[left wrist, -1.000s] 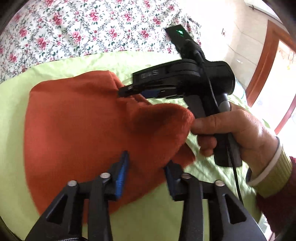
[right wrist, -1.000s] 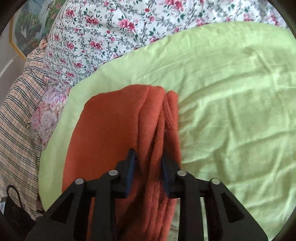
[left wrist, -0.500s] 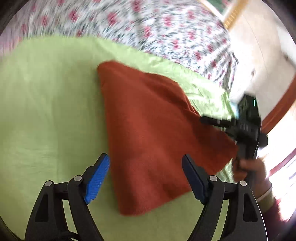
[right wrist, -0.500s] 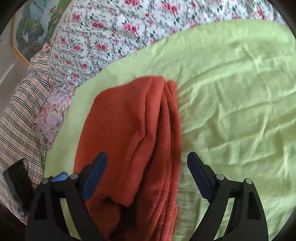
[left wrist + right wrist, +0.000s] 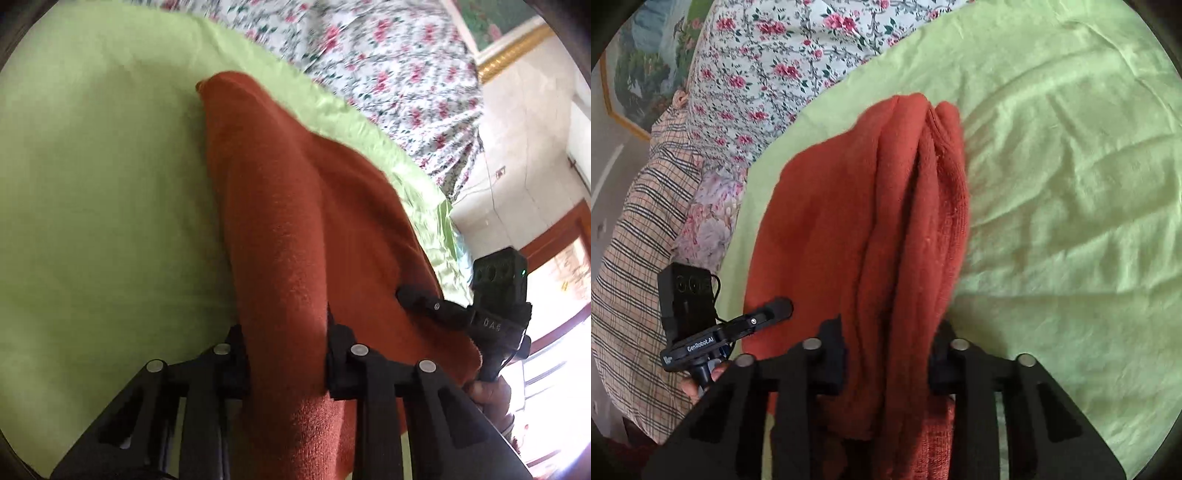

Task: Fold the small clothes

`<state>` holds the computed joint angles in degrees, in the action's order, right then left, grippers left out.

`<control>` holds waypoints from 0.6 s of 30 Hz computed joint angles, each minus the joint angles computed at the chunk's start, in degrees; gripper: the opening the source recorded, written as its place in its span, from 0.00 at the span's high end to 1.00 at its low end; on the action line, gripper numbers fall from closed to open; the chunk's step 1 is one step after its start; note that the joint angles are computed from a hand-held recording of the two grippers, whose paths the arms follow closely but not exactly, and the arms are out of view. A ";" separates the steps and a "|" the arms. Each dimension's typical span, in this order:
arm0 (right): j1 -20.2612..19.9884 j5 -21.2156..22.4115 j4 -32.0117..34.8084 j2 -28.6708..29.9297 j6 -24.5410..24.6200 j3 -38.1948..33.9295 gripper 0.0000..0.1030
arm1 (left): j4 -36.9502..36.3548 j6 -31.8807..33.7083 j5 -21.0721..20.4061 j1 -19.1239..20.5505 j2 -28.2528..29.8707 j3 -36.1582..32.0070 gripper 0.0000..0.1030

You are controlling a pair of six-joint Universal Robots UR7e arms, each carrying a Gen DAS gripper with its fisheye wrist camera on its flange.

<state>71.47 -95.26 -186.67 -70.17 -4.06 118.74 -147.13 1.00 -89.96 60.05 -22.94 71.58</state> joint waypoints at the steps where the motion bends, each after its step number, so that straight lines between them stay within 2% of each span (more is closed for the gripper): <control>1: 0.61 0.25 -1.66 0.25 0.24 0.59 0.73 | -1.54 0.74 0.44 -0.26 -1.65 2.26 0.75; 4: 2.42 1.87 -4.94 1.27 0.77 1.84 0.74 | -5.79 2.13 0.93 -0.37 -7.65 9.79 0.76; 8: 5.26 4.57 -8.14 4.57 0.80 2.25 0.75 | -9.27 3.50 3.78 0.01 -16.02 19.02 0.76; 14: 8.39 8.02 -7.66 10.67 -0.76 0.37 0.75 | -9.82 3.38 5.80 2.82 -24.32 27.59 0.75; 16: 8.80 7.59 -6.69 12.25 -0.92 -0.07 0.75 | -8.23 2.84 6.37 4.39 -24.95 28.41 0.73; 18: 9.75 3.24 -5.73 13.72 -1.23 -0.82 0.75 | -7.20 1.73 5.08 6.08 -24.55 27.90 0.65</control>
<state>81.22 -92.02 -192.41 -56.44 -5.29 117.92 -154.33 2.74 -84.88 66.13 -47.48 99.48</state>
